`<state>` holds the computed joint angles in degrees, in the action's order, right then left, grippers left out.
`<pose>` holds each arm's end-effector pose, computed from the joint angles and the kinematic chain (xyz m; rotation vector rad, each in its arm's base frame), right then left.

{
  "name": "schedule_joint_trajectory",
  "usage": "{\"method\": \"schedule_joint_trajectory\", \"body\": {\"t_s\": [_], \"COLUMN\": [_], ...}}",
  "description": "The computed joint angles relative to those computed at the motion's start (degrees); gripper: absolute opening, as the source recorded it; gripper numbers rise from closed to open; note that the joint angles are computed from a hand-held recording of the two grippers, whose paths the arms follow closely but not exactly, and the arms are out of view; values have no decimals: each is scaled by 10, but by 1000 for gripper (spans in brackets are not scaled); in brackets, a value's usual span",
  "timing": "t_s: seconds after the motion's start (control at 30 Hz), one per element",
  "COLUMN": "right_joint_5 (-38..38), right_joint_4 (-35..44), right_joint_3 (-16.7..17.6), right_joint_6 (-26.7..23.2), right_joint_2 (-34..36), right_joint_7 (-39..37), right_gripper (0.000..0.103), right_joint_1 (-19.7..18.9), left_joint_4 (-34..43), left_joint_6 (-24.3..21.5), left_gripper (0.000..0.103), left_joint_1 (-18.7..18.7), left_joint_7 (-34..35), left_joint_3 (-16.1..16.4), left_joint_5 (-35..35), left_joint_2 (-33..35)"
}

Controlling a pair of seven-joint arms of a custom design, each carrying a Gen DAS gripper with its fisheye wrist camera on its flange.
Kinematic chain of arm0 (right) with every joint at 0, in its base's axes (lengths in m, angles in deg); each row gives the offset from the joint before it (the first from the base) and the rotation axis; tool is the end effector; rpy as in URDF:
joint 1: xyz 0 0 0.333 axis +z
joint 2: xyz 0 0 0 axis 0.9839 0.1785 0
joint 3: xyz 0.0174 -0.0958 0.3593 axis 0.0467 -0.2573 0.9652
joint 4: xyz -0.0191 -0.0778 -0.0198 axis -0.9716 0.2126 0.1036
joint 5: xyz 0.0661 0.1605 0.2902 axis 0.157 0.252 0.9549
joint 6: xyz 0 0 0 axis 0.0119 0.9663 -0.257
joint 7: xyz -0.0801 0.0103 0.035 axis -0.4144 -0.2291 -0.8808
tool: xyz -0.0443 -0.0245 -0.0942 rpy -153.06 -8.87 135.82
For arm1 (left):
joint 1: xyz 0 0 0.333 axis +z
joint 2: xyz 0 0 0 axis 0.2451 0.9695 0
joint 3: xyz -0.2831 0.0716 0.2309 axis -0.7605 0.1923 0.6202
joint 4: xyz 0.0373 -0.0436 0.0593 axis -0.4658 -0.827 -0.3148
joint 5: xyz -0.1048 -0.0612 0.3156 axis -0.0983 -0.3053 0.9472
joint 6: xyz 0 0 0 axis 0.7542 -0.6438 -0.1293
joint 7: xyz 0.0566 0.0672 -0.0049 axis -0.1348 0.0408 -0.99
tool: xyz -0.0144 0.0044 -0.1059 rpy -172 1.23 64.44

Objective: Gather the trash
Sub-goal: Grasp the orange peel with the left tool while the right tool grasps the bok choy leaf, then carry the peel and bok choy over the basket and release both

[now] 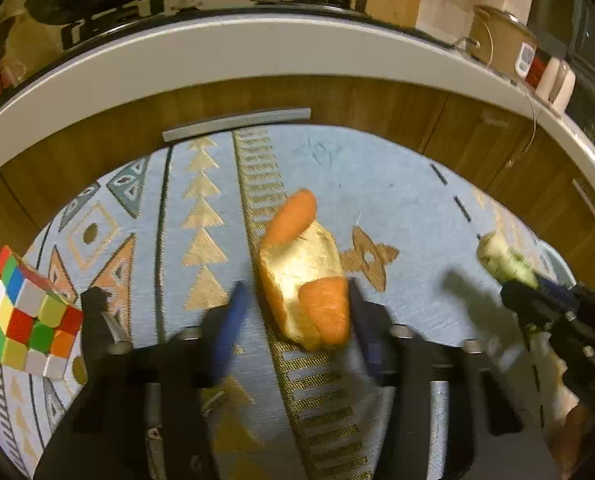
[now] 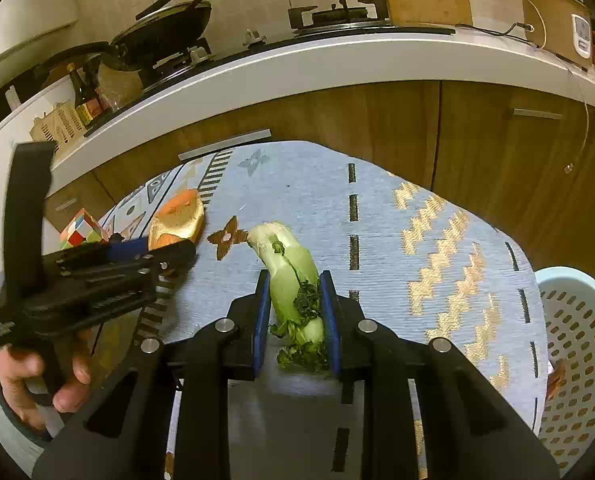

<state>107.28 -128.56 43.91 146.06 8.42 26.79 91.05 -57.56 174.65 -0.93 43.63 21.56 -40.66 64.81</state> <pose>0.6077 0.2986 0.5178 -2.0329 1.1795 -0.1656 0.5779 -0.1974 0.5118 -2.0700 1.5864 -0.6326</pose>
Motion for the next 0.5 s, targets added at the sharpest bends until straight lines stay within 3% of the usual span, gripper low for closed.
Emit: {"method": "schedule_joint_trajectory", "body": {"t_s": [0.07, 0.2, 0.27, 0.5], "right_joint_5": [-13, 7, 26, 105], "right_joint_4": [-6, -28, -37, -75], "right_joint_3": [-12, 8, 15, 7], "right_joint_6": [6, 26, 34, 48], "right_joint_2": [-7, -29, -41, -90], "right_joint_7": [12, -9, -26, -84], "right_gripper": [21, 21, 21, 21], "right_joint_1": [9, -14, -25, -48], "left_joint_4": [3, 2, -7, 25], "left_joint_6": [-13, -14, 9, 39], "left_gripper": [26, 24, 24, 24], "left_joint_1": [-10, -13, -11, -29], "left_joint_7": [-16, -45, -65, -102], "left_joint_3": [5, 0, -4, -20], "left_joint_5": [25, 52, 67, 103], "left_joint_2": [-3, -14, -24, -20]}}
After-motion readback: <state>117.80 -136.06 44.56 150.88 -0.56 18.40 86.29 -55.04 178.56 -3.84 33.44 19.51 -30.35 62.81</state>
